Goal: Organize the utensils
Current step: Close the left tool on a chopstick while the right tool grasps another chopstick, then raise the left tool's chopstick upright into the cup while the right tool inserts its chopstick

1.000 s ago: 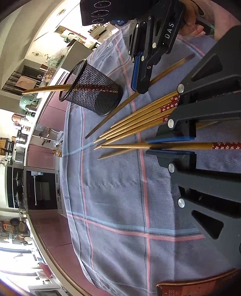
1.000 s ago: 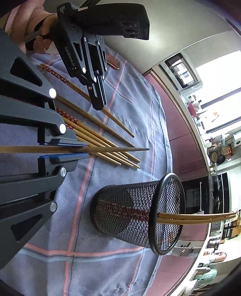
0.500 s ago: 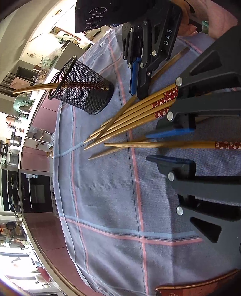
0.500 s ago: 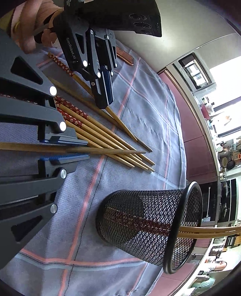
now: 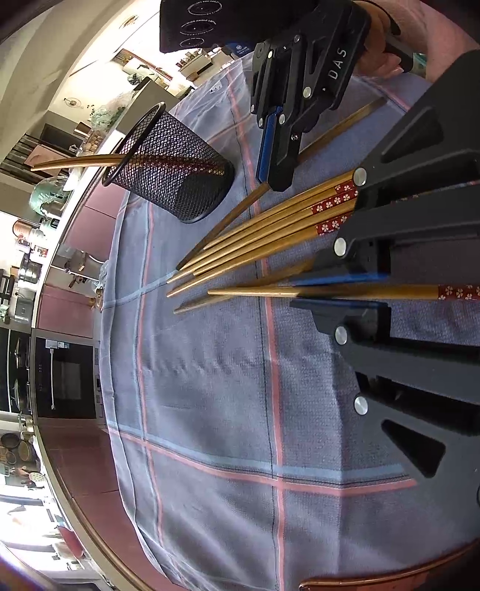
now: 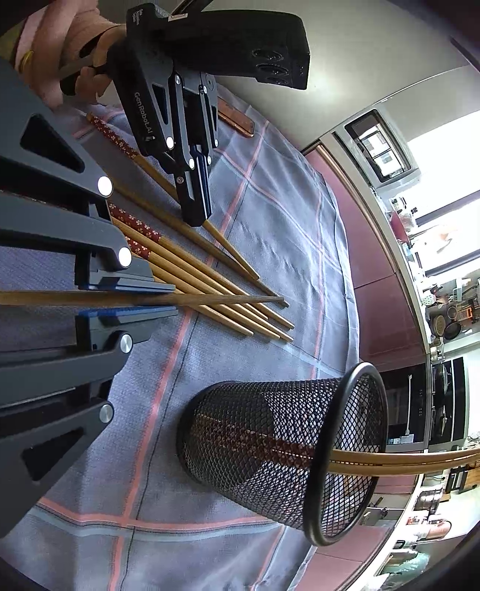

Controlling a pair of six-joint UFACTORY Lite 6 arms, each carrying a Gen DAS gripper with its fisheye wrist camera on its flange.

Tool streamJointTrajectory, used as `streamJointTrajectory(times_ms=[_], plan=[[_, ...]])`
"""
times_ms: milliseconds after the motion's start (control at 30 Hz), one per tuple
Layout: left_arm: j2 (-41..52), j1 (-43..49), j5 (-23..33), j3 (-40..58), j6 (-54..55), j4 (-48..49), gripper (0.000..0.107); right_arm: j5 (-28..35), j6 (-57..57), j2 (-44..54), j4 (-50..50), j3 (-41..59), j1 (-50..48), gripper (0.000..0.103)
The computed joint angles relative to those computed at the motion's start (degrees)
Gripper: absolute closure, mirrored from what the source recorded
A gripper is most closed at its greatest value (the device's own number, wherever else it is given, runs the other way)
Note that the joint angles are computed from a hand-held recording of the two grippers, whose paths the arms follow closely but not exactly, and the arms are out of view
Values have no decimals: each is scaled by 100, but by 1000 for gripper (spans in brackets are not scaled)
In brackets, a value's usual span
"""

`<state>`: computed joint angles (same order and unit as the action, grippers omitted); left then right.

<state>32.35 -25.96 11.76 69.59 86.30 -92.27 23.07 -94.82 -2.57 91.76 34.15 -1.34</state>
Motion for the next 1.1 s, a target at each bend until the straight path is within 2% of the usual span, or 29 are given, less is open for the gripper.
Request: streamJointTrajectory(times_ms=[200, 400, 767, 1100], plan=[[-193, 28, 208, -314, 1080, -1140, 99, 39, 102, -256, -116, -146, -33, 97], [-344, 234, 606, -457, 1237, -1294, 99, 47, 211, -378, -118, -185, 5, 97], [-980, 498, 1295, -657, 995, -875, 99, 242, 586, -1183, -415, -235, 5, 97], [-1590, 641, 1862, -559, 195, -110, 100, 991, 1030, -1962, -878, -162, -660, 97]])
